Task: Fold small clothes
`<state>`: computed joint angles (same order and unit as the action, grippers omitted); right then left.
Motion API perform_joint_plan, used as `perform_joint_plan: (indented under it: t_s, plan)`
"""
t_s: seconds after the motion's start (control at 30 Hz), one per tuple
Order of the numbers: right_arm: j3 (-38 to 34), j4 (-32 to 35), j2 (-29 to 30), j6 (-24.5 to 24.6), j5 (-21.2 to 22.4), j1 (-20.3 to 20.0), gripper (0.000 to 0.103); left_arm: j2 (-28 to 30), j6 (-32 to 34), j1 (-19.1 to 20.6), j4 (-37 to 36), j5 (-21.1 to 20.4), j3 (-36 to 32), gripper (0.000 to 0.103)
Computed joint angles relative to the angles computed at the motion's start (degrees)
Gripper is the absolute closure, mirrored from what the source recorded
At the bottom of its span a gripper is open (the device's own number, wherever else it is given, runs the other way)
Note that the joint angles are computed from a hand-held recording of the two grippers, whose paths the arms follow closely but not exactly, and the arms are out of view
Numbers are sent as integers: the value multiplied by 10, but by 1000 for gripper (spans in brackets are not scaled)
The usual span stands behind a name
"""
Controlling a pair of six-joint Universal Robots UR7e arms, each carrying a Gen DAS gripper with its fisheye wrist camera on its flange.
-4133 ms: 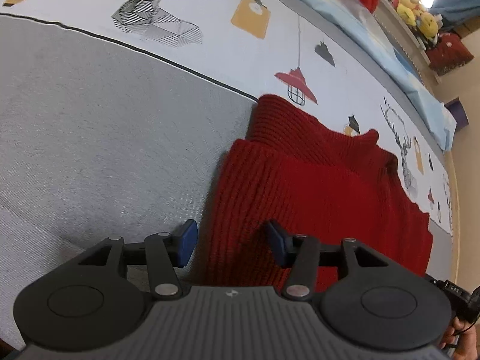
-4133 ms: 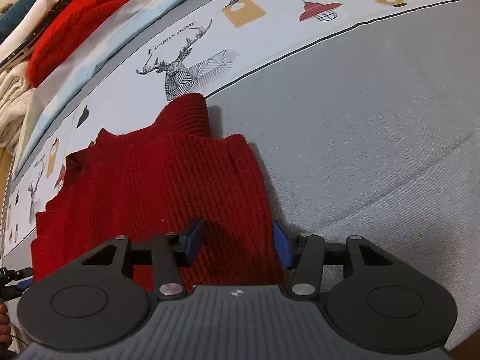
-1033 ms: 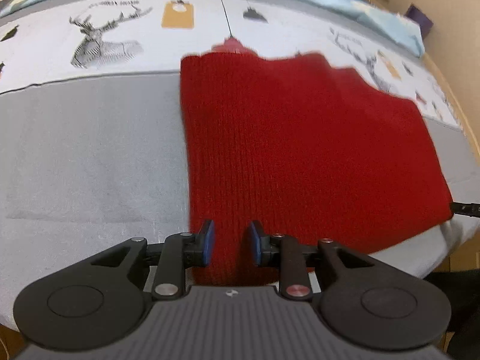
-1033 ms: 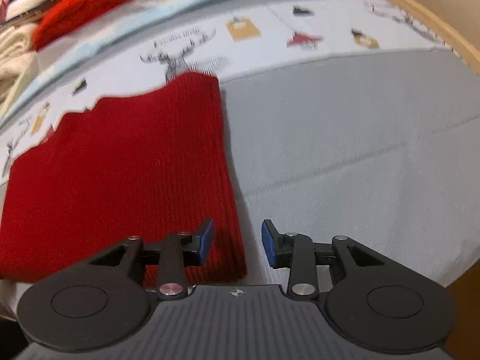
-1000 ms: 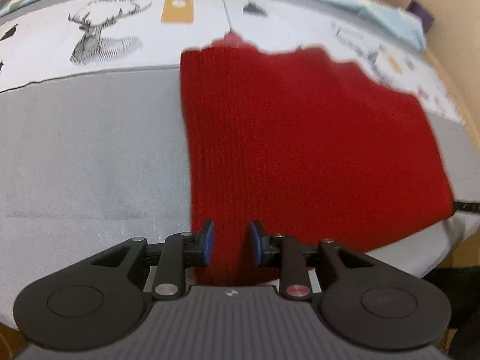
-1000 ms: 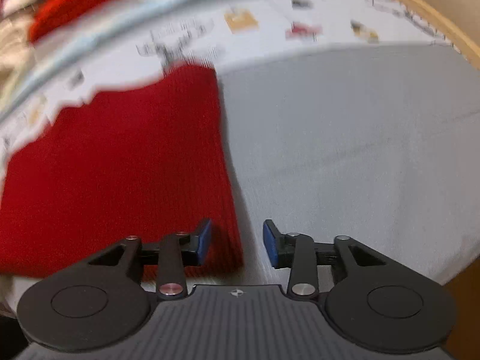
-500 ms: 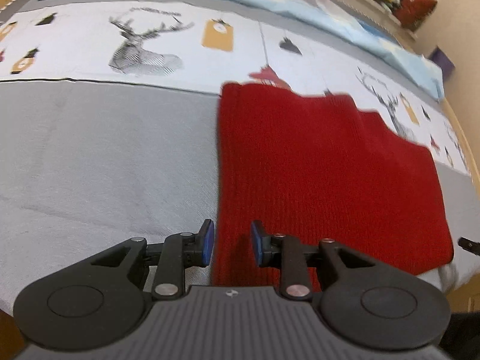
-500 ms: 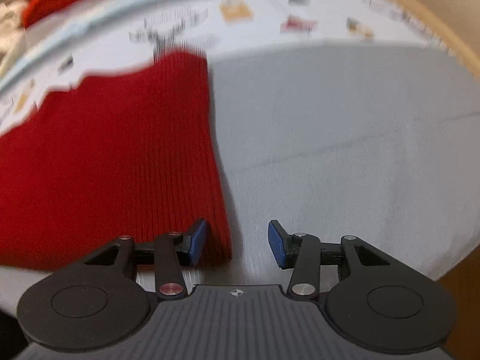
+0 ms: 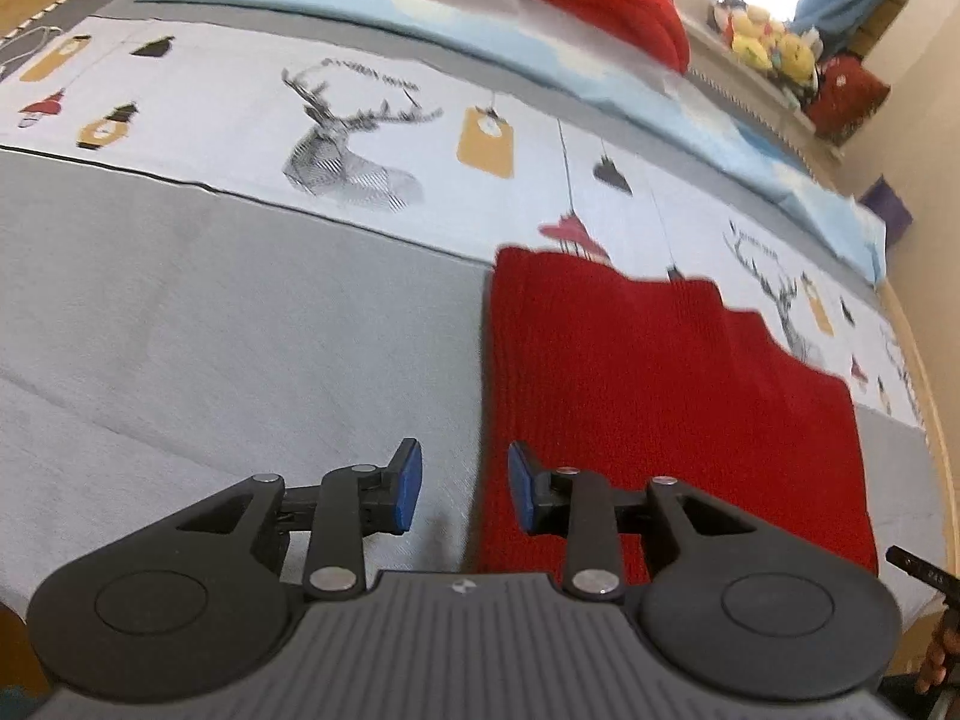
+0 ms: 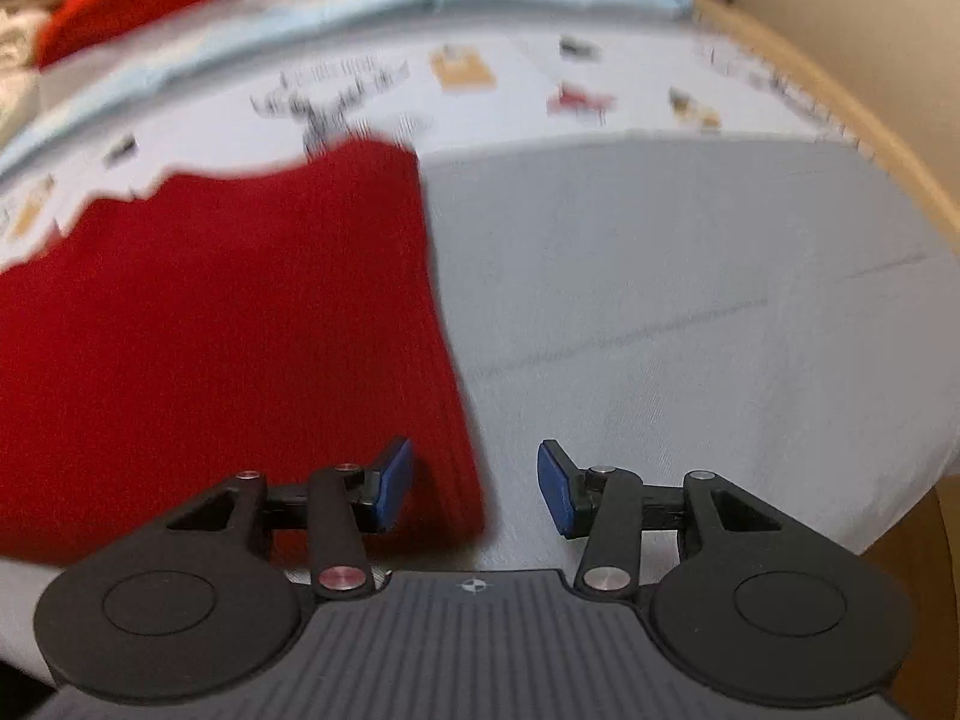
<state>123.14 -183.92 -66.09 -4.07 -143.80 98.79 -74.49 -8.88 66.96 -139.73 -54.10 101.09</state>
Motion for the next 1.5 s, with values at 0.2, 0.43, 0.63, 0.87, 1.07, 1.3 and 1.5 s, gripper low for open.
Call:
perform_joint_plan:
  t_s: [0.2,0.43,0.63,0.87,1.07,1.3,1.5]
  plan:
    - [-8,-134,60,-77,15,53,55,-18,0,15,-4,5,-7,67]
    - [-36,-163,136,-95,95,93,90,-31,-7,39,2,11,-20,67]
    - [-85,-114,214,-99,180,133,82,-41,-12,52,11,12,-25,67]
    - [-183,-30,326,-183,213,184,47,-46,-14,65,21,11,-31,65]
    - [-240,-14,392,-279,176,202,41,-45,-11,71,24,12,-36,65]
    - [-274,-9,440,-354,109,208,39,-44,-11,76,24,10,-42,64]
    - [-283,-18,448,-363,111,198,52,-44,-12,81,27,8,-47,64]
